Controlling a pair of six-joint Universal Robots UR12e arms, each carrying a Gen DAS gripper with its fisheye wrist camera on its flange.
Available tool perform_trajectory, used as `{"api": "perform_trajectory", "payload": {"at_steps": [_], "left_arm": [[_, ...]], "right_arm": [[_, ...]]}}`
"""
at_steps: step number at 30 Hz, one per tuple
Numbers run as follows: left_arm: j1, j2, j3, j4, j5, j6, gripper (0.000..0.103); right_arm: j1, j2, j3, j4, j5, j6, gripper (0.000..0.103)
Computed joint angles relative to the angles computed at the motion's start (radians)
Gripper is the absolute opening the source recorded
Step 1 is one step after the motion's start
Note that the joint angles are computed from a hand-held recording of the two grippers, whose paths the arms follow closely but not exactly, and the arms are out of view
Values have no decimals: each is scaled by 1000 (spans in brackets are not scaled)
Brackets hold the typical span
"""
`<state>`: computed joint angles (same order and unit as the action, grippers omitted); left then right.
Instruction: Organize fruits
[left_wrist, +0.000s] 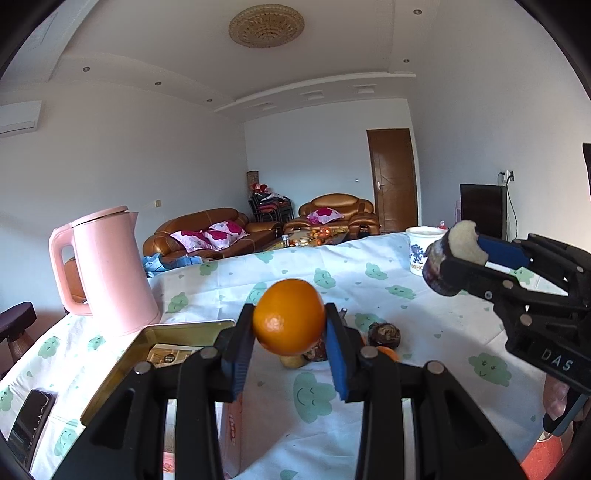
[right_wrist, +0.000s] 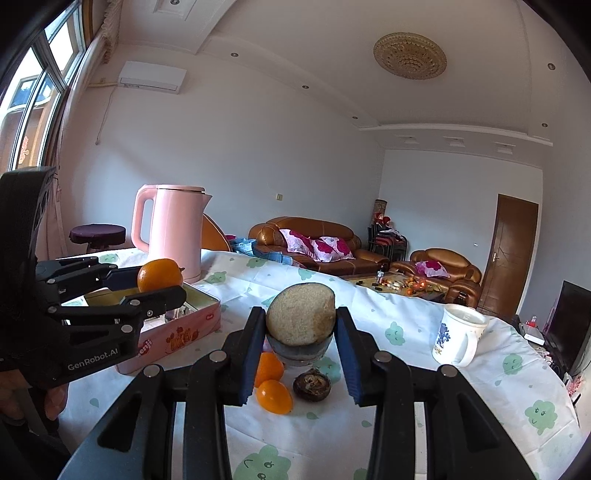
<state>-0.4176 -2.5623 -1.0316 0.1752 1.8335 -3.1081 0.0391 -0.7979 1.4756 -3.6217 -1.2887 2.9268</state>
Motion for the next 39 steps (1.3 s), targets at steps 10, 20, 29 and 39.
{"api": "perform_trajectory", "payload": {"at_steps": [10, 20, 29, 39], "left_arm": [[16, 14, -15, -22, 34, -41, 38], [36, 27, -31, -54, 64, -89, 38], [60, 41, -44, -109, 82, -133, 38], [83, 46, -50, -176, 95, -176, 38]], "right_arm": [[9, 4, -49, 32, 43, -24, 40], [24, 22, -112, 105, 87, -41, 40], [42, 49, -189, 197, 131, -48, 40], [74, 86, -250, 291, 154, -94, 40]]}}
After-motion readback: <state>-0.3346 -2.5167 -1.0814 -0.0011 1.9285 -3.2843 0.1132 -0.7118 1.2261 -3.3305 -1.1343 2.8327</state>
